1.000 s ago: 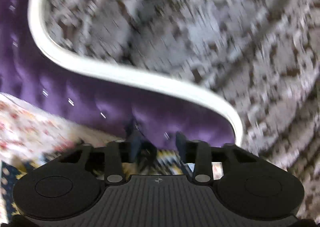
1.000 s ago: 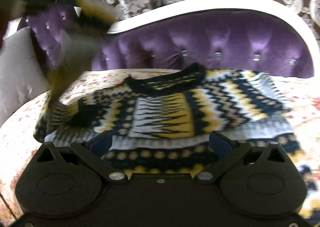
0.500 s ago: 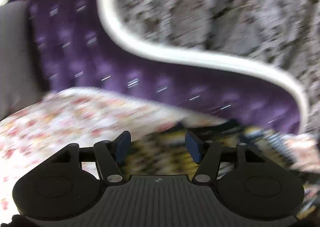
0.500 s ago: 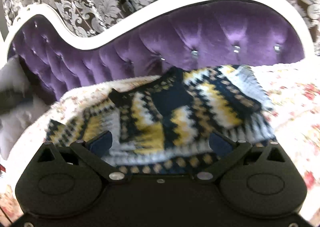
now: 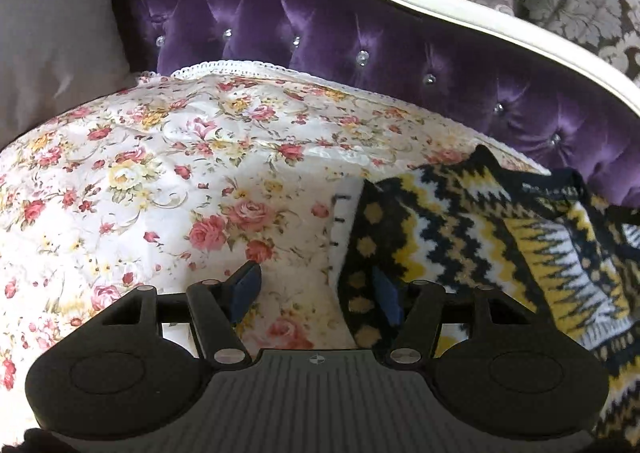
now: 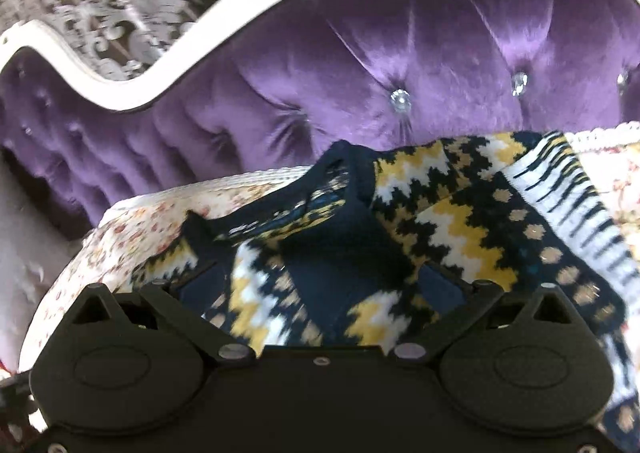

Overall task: Fold small clothes
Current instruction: 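Grasp the sweater's dark-trimmed edge with the right tool and lift it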

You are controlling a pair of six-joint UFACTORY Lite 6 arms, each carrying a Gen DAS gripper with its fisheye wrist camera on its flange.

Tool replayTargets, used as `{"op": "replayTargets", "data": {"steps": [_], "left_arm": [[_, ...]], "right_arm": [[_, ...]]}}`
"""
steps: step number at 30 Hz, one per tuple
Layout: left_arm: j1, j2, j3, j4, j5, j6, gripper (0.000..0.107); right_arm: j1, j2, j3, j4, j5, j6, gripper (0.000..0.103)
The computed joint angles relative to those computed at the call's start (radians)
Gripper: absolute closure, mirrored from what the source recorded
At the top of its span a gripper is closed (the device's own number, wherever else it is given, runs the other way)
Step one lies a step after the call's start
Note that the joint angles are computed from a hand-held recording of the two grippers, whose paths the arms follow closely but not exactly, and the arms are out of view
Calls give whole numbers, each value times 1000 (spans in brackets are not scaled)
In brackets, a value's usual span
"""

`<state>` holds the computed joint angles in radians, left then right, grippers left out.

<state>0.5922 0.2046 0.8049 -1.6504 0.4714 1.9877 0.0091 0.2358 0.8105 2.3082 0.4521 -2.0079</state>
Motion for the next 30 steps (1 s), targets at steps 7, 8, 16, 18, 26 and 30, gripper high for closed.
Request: {"op": "replayTargets", "data": {"steps": [7,8,16,18,26,30], "left_arm": [[13,25,25,36,32,-74,46],[17,26,29,48,38,-90,46],[38,5,16,20,64,-101,46],[52,-16,-1,-26,88,-61,46],[74,-70,-37,-169,126,22,46],[28,-82,-50,-173,103,48,46]], "right_arm": [[28,91,98,96,-39,-36,12],[37,94,119,91,-71,-32,32],[72,29,134,-163,-97,143,85],[85,-41,107,-199,-82,154,86],[-54,-420,24,-475,-82,345,87],[-165,-381,49,-537,-216,335,87]]}}
